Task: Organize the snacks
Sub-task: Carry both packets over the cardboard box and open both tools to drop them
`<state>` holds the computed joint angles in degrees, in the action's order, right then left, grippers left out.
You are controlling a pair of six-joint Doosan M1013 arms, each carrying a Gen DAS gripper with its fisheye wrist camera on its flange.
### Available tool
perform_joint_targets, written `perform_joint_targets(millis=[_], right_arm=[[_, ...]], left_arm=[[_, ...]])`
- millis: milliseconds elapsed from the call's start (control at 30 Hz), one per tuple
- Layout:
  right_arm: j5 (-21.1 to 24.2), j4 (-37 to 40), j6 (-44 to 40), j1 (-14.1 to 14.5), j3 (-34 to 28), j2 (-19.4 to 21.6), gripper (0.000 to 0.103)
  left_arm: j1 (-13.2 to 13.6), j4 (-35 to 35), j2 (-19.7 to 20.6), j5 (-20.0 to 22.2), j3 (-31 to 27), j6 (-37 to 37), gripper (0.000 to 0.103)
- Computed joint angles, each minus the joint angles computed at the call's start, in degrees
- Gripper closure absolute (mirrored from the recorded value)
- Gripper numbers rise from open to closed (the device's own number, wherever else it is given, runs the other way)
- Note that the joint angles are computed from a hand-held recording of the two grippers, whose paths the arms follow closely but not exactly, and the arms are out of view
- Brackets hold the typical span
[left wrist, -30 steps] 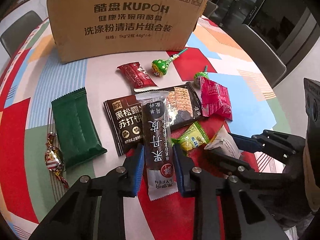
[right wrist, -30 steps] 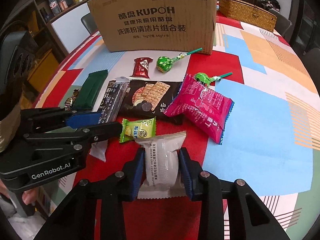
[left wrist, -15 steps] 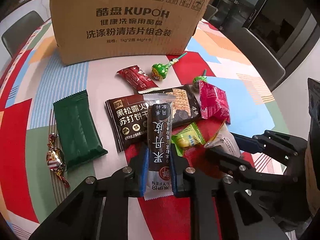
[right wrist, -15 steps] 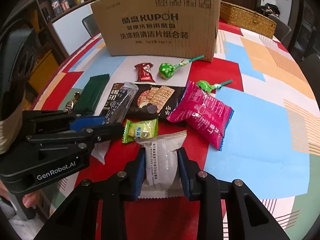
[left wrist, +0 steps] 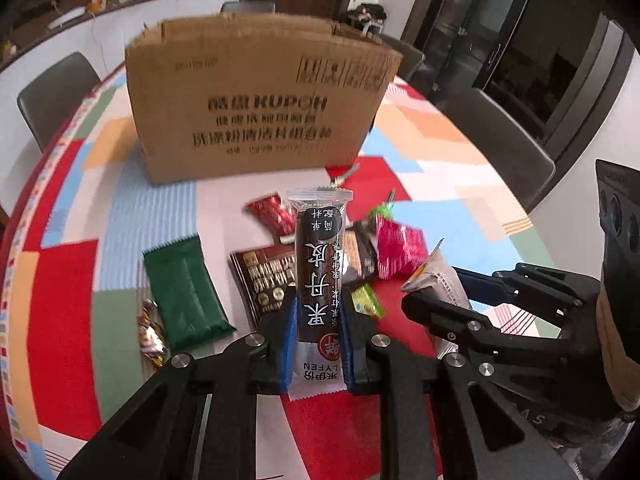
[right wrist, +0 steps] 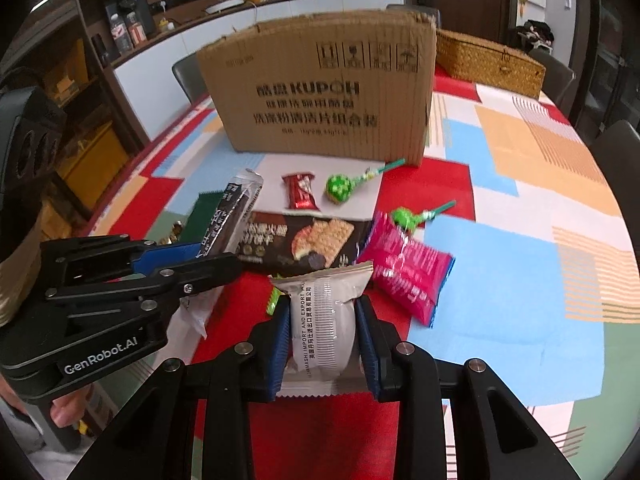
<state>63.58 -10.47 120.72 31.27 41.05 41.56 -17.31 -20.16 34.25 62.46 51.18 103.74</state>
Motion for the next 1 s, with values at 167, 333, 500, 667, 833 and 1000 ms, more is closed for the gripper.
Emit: perform_joint_targets(millis=[167,333,500,667,833,1000], right_arm=[[-1.6,-1.9,0.5,0.1,-0.7,-0.4,0.071],[-3.2,-4.0,0.8,0.1,-2.3,-0.2,0.071],[-5.5,-6.4,0.8,0.2,-4.4,0.1,0.071],[-7.3,-8.7,0.8,0.4,-7.2,0.8,0.071],[-8.2,-9.9,1.3,0.1,-12.0,2.6,0.070],[-8.6,-10.3,1.6,-0.4,-18.2,5.1,0.070]], left_arm=[[0.2,-0.2,-0.7,-2.6,-0.3,0.3,0.084],[0.4,-1.5,-1.2,-4.9,-1.1,1.0,0.084],[1.0,-3.9,-1.5,-6.9,-2.6,2.6,0.084],[1.3,-4.3,-1.1,-9.2,-4.8,3.4,0.084],[1.4,-3.6,0.2,-10.6,-8.7,3.5,0.084],[1.6,-2.8,2.4,-10.6,-13.9,3.0,0.084]])
